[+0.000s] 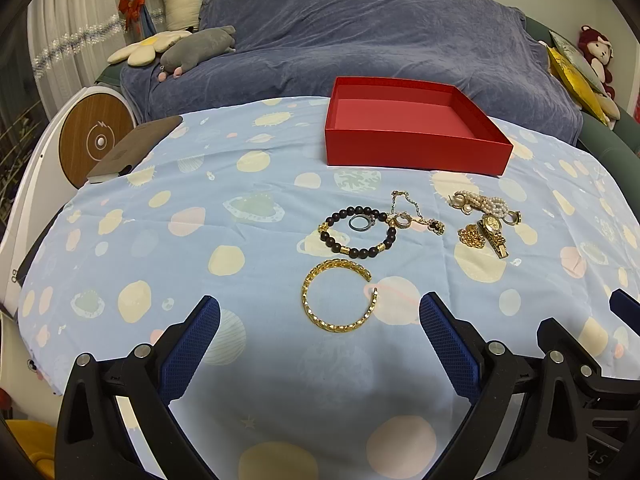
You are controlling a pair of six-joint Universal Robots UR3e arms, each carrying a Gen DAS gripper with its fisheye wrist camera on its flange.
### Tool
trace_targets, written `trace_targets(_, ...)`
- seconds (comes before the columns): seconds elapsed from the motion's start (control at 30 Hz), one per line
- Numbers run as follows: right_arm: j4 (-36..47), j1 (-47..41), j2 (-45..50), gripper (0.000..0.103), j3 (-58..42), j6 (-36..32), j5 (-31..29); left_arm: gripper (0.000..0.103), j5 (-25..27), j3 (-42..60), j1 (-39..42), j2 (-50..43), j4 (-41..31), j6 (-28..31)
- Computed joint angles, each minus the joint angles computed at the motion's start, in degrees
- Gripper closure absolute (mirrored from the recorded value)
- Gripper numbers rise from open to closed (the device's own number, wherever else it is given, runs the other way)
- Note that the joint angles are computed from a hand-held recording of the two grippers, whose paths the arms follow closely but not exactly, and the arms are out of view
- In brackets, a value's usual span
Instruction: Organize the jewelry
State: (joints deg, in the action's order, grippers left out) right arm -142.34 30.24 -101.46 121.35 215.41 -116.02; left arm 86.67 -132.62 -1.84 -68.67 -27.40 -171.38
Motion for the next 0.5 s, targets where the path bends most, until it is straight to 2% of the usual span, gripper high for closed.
trace_targets(0.5, 0.0, -0.1, 0.0, 0.005, 0.0, 0.1, 0.1, 0.006, 0.2, 0.2, -0.3, -0.5, 0.1, -0.3)
